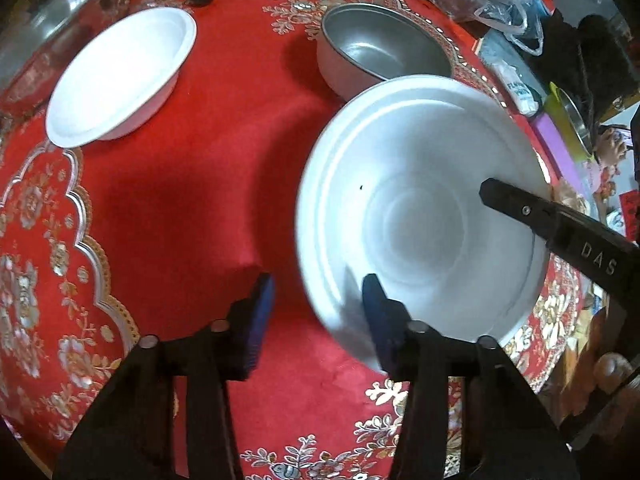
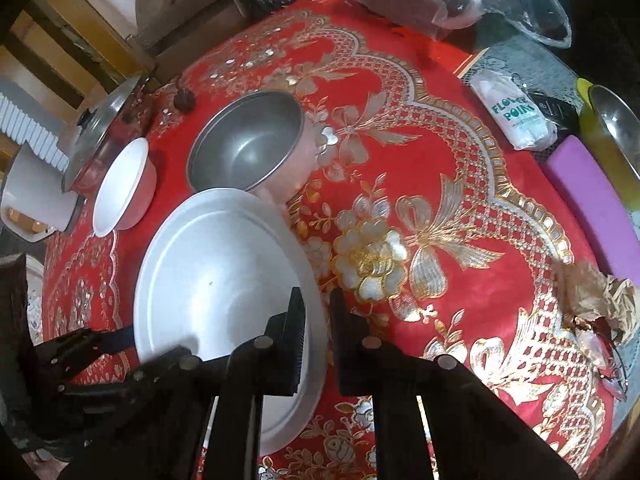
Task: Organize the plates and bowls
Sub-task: 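Grasp the large silver plate rim with the right gripper and lift, then carry the silver plate over the stack and lower it onto the bowl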
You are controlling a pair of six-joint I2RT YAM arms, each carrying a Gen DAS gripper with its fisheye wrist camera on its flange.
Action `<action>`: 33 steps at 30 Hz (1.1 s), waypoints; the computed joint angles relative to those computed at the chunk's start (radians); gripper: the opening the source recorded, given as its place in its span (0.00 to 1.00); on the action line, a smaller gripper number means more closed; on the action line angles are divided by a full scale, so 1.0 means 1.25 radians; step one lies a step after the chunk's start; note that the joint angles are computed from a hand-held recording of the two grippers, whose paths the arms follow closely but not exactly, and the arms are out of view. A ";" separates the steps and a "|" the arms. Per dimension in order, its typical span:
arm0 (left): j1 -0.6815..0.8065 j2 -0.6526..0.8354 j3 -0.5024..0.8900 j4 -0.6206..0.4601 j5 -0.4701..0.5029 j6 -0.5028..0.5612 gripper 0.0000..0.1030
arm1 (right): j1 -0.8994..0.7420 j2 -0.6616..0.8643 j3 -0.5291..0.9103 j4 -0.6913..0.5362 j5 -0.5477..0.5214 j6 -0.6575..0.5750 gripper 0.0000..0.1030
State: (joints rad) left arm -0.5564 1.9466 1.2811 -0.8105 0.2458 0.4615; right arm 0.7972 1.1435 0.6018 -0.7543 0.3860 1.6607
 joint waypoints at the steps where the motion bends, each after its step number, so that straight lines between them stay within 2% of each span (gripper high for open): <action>1: 0.002 -0.001 -0.001 -0.002 0.009 0.005 0.30 | 0.013 0.006 0.006 0.001 0.008 0.008 0.07; 2: 0.006 -0.005 -0.005 -0.003 0.015 0.009 0.23 | 0.017 0.009 0.008 0.009 0.012 0.008 0.07; 10: 0.055 -0.028 -0.022 -0.017 0.012 0.052 0.23 | 0.027 0.045 0.026 0.065 0.002 0.020 0.06; 18: 0.188 -0.072 -0.020 -0.048 0.019 0.124 0.23 | 0.044 0.178 0.168 0.082 -0.001 -0.045 0.06; 27: 0.400 -0.054 0.064 -0.098 0.023 0.220 0.23 | 0.027 0.401 0.406 0.121 -0.046 -0.198 0.07; 33: 0.542 0.001 0.177 -0.152 0.032 0.261 0.23 | 0.026 0.584 0.658 0.079 -0.079 -0.306 0.07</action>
State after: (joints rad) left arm 0.1207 1.9477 1.5028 -1.0001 0.2862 0.7880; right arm 0.8294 1.8730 1.4244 -0.6556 0.2872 1.2784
